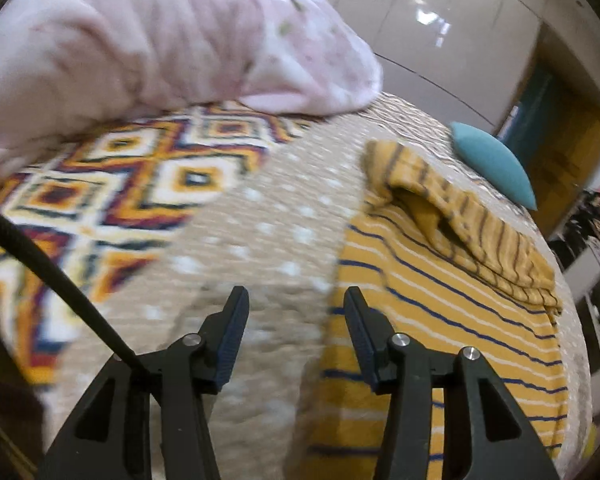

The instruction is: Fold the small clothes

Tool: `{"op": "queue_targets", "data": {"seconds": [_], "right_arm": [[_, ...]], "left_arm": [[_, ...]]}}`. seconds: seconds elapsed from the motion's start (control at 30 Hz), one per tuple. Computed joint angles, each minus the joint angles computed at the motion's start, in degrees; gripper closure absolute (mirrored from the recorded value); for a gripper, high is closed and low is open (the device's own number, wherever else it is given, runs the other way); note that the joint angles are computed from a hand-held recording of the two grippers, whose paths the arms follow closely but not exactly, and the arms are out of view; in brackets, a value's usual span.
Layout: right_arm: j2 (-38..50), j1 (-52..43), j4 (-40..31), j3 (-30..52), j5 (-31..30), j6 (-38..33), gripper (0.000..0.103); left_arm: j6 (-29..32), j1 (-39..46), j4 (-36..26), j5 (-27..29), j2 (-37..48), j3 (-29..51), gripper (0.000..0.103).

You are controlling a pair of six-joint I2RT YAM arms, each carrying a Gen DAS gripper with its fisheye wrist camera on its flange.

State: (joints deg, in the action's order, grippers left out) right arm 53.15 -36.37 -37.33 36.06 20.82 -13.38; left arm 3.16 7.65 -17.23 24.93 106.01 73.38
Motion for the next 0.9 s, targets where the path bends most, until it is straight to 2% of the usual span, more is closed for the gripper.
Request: {"op": "queue_targets", "data": {"seconds": [0.03, 0.07, 0.1, 0.17, 0.2, 0.27, 0.3, 0.37, 0.43, 0.47, 0.53, 0.57, 0.63, 0.7, 0.77, 0.9], "right_arm": [[-3.18, -5.89, -3.22, -0.39, -10.72, -0.60, 0.040], [-4.69, -9.36, -4.93, -0.79, -17.59, -0.95, 0.040], [-6.88, -13.00, -7.13, -2.26, -27.76, -0.40, 0.040], [-8.90, -13.48, -7.93, -5.41, -37.62, 1.90, 0.040], [-10.03, -10.35, -6.77, -8.48, -42.65, 5.68, 0.040], [-10.76, -2.11, -2.37, -12.70, -45.22, 13.51, 0.040], [-10.12, 4.13, 2.33, -15.51, -45.90, 18.46, 0.040], [-9.81, 13.63, 9.45, -19.28, -41.98, 26.23, 0.039], [-10.41, 19.43, 13.86, -21.19, -37.97, 30.80, 0.033], [-13.23, 20.85, 12.51, -21.68, -37.35, 32.13, 0.033], [-14.19, 18.95, 14.39, -23.14, -42.56, 33.08, 0.033], [-14.79, 16.62, 15.48, -24.41, -47.92, 33.49, 0.033], [-13.99, 14.49, 18.12, -25.98, -54.50, 34.11, 0.033], [-15.17, 14.82, 21.90, -28.93, -59.21, 37.93, 0.033], [-18.87, 17.61, 24.20, -31.67, -58.53, 42.16, 0.033], [-26.03, 20.57, 25.09, -35.45, -60.45, 47.33, 0.033]], "left_arm": [[0.46, 0.87, -1.95, 0.09, -0.32, 0.67, 0.045], [0.71, 1.48, -3.56, 0.61, -0.39, 1.21, 0.042], [1.04, 2.21, -5.63, 2.01, -0.23, 1.98, 0.040], [3.14, 3.06, -11.26, 6.29, -0.03, 3.09, 0.039], [4.42, 3.18, -12.93, 7.53, 0.10, 3.23, 0.036], [8.04, 2.21, -15.90, 8.39, -0.34, 2.43, 0.029], [9.35, 1.50, -14.84, 7.17, -1.47, 0.62, 0.026], [11.50, 0.08, -12.17, 4.55, -2.98, -2.47, 0.025], [13.43, -0.55, -12.63, 3.80, -3.94, -3.53, 0.026], [15.18, -0.57, -14.22, 4.97, -4.08, -3.33, 0.029], [17.76, 0.09, -17.28, 7.37, -4.13, -2.86, 0.055], [18.68, 0.99, -19.41, 9.42, -3.70, -2.37, 0.059], [18.36, 3.44, -21.77, 13.75, -2.49, -1.65, 0.060], [17.38, 6.47, -24.21, 18.86, -0.54, -0.66, 0.060], [17.95, 8.89, -26.86, 22.90, 0.59, -0.39, 0.060], [20.80, 9.62, -27.21, 23.08, -1.44, -3.18, 0.056]]}}
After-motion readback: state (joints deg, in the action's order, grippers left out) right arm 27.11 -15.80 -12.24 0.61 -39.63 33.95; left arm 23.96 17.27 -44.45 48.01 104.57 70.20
